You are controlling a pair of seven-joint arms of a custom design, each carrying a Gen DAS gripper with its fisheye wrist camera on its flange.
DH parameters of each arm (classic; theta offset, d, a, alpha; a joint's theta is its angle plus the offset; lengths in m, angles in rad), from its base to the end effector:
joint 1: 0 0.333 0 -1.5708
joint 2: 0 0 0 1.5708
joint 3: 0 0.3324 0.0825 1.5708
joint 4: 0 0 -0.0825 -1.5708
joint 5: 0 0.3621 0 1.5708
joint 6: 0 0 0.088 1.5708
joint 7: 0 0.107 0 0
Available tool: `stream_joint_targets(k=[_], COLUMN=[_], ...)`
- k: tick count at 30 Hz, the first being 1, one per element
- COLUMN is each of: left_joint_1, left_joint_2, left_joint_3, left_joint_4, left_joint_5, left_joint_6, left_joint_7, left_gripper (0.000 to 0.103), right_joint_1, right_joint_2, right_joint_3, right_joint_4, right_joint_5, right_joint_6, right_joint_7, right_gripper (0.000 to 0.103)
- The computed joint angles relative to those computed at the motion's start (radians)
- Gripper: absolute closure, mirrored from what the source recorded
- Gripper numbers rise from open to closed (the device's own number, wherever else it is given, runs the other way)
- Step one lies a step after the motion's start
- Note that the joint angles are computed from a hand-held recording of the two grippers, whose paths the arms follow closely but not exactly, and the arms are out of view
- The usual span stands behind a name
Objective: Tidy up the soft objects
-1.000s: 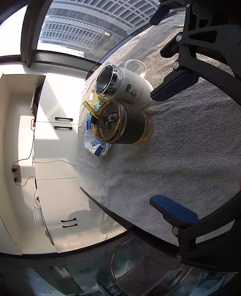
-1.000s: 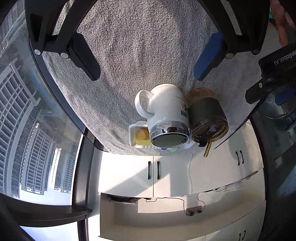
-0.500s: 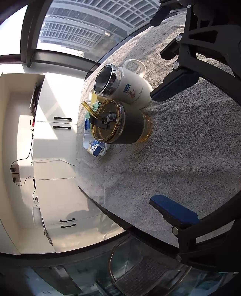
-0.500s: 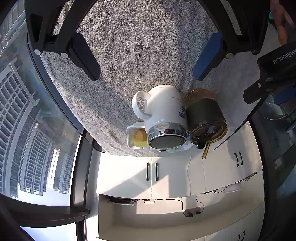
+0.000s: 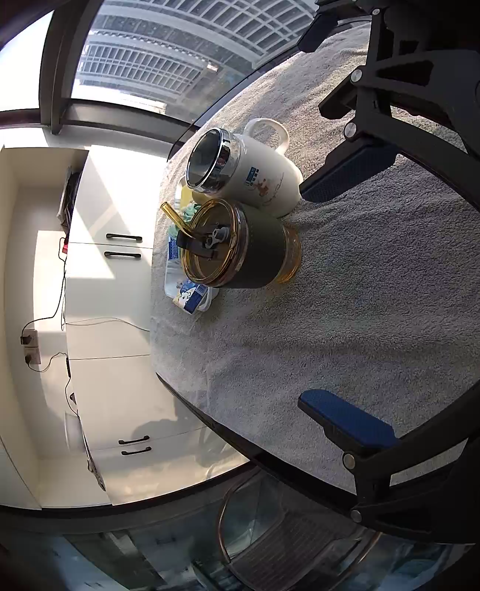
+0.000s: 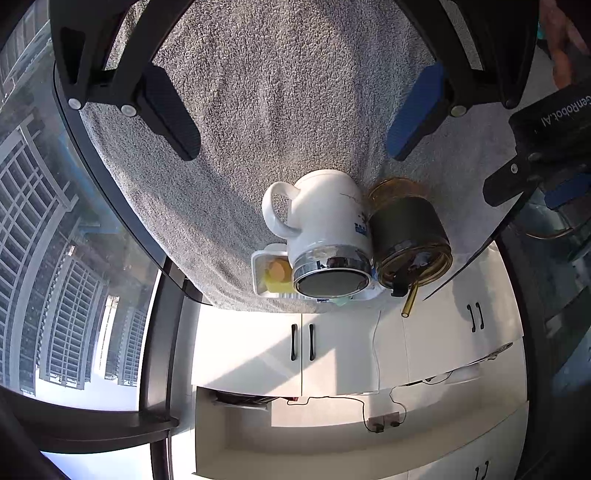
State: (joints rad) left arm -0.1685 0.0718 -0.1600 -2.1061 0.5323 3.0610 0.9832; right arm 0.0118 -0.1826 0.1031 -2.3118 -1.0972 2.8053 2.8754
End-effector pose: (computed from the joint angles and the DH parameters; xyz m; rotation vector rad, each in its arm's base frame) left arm 0.5394 -0.2238 0.5119 -1.5071 1.9328 -0.9552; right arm 0.4853 0.1011 0.5013 -1.5064 1.9314 -0.9606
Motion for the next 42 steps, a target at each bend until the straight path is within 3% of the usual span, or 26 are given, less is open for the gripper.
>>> stream_joint_targets(k=[42], left_joint_1=[-0.002], left_joint_2=[-0.002], left_joint_3=[-0.001], left_joint_4=[-0.001], left_joint_5=[0.007], left_joint_6=[-0.006], left_joint_7=[-0.001], left_gripper=[0.0], right_joint_1=[-0.001], right_joint_2=[-0.001], right_joint_3=[0.0], right_joint_4=[-0.003], right_joint_5=[0.01], right_joint_6=[0.005], right_joint_7=[-0.011], right_gripper=[0.0])
